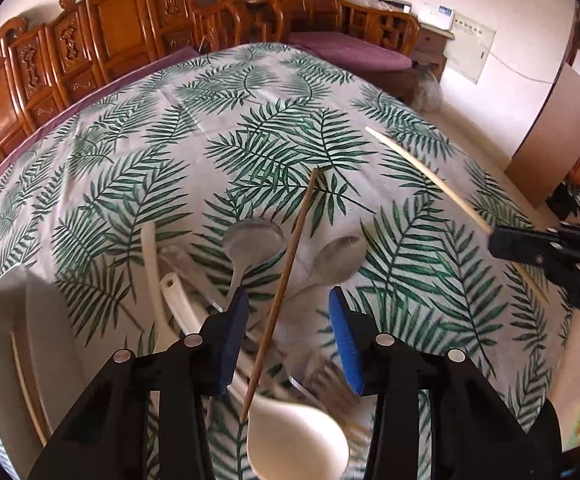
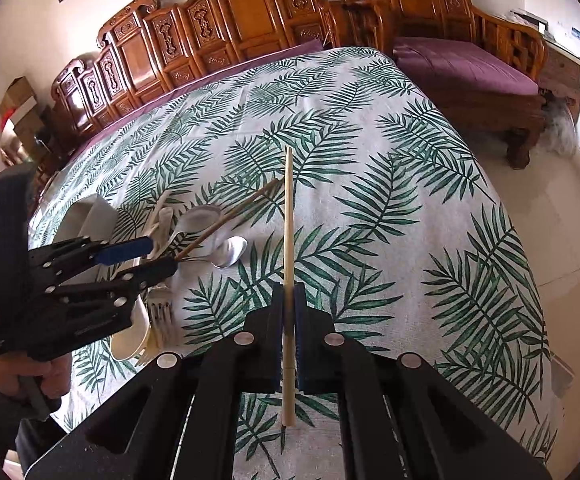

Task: Organize utensils
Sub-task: 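Grasp a wooden chopstick from the pile with the left gripper while the right gripper holds its chopstick, then carry the chopstick into the tray and open the left gripper while the right gripper holds its chopstick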

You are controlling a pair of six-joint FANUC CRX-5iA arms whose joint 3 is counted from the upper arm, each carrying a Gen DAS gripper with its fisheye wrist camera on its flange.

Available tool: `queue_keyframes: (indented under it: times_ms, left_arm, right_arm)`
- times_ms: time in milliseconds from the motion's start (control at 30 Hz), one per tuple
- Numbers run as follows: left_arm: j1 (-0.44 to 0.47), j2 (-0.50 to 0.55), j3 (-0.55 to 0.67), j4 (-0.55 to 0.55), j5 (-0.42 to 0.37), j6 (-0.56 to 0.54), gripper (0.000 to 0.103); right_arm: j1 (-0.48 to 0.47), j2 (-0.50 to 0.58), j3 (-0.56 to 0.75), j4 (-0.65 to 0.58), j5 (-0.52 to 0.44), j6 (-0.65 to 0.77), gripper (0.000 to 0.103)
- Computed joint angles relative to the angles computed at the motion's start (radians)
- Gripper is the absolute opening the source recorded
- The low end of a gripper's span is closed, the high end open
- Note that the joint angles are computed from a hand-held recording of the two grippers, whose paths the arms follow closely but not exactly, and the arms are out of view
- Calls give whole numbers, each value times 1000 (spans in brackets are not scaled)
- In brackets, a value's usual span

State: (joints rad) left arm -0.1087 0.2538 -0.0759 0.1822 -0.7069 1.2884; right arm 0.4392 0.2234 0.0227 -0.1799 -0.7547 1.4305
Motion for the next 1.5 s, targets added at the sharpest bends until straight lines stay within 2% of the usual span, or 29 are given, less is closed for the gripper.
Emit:
queue_keyframes:
  times_ms: [133,433,633,700,733,767,900,1500]
  left_arm:
    - [-5,42,48,-9,-16,23,37]
    - [-12,104,113,-14,-35,34,24]
    - [-21,122,140,-39,-57,47,23]
    - [-23,129,151,-53,-76,61,18]
    - [-23,129,151,-53,-79,62,9]
    - [-23,127,148,-56,-75,64,8]
    - [-22,110,149,-100,-76,112,5]
    - [18,-114,-15,-28,-23,15,5]
  right_arm:
    - [-4,-3,3,-17,-2,11,6]
    - [-14,3,17,-46,-20,28,6]
    - [-18,3,21,-57,-22,34,6]
    - [-17,3,21,-55,-23,33,6]
    - [-16,3,22,-54,-24,33,6]
    - [-15,1,20,-52,-25,30,6]
    - [-11,-4,15,-49,-21,28,6]
    - [28,-31,-5,-4,2,23,6]
